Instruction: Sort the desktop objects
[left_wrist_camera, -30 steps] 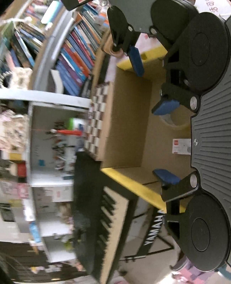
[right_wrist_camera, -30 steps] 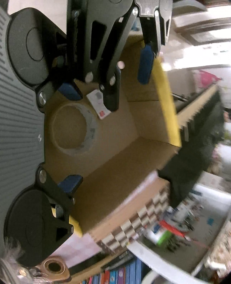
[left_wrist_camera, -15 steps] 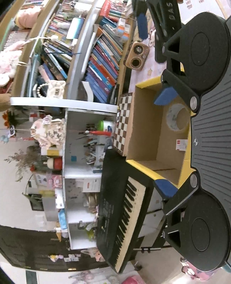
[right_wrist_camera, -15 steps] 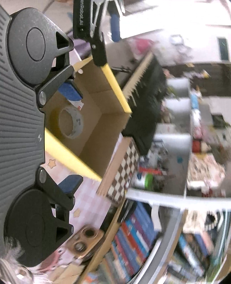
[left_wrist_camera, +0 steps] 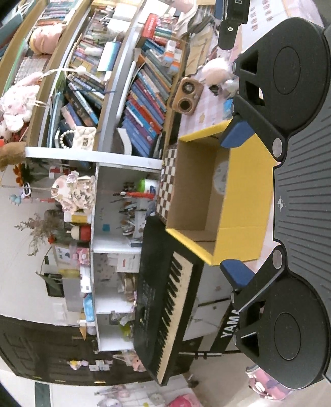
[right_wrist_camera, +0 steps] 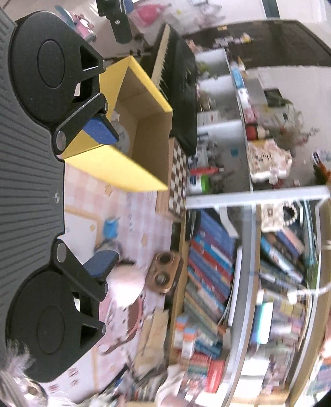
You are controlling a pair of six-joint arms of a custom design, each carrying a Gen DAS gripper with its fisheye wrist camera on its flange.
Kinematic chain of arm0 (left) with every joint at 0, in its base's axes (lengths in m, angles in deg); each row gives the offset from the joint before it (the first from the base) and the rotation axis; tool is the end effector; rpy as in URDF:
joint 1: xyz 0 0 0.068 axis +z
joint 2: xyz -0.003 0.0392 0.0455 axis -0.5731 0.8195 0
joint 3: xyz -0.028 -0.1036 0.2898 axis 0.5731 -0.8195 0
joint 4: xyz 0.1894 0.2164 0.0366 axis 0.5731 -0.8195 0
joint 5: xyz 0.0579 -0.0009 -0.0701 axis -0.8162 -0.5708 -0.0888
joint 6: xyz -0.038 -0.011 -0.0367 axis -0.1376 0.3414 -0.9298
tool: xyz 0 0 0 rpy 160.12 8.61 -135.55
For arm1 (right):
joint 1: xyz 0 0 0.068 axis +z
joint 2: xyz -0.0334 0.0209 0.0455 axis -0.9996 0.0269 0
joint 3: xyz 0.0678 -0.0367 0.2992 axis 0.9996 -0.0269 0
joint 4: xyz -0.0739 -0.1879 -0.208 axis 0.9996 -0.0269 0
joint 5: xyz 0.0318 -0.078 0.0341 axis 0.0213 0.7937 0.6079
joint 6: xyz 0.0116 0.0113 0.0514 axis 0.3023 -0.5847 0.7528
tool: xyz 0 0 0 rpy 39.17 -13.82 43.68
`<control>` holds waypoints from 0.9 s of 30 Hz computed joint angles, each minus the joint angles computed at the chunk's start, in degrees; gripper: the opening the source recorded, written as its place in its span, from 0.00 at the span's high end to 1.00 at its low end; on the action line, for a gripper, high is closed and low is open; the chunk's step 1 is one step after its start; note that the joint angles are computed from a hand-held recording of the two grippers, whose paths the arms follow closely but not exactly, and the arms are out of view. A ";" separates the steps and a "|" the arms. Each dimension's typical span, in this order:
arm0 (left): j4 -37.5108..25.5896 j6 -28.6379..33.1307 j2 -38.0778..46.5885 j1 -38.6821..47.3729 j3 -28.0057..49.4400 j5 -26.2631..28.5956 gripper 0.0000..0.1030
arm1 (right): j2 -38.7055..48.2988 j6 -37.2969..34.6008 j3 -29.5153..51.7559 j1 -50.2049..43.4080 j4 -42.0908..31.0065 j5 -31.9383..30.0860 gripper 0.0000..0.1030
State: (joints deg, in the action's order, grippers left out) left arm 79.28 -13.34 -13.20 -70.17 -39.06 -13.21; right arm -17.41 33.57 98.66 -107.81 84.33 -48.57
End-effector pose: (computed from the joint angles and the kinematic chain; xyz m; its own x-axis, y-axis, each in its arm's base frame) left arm 0.1987 -0.1158 0.2339 -0.4254 -0.1016 -0.8993 -0.0916 0.9934 -0.0689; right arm 0.2476 -0.0679 0.2537 -0.4655 -0.0367 -0.8843 -0.2198 0.9726 0.0753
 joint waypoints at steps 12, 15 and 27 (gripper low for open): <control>-5.54 -7.24 -1.45 -10.26 -4.03 -5.02 0.06 | -17.18 -2.44 -14.76 -4.59 -2.75 3.24 0.13; -5.96 -7.84 -0.79 -12.22 -4.52 -5.35 0.06 | -20.54 -4.75 -16.70 -4.80 -5.01 3.43 0.13; -6.23 -9.76 5.20 -17.44 -3.73 -5.40 0.06 | -24.43 -8.97 -18.35 -6.61 -12.64 3.56 0.12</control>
State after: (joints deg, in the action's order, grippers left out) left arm 73.06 -23.09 -8.00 -87.62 -42.79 -18.61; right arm -41.84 24.61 80.31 -114.43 71.68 -45.01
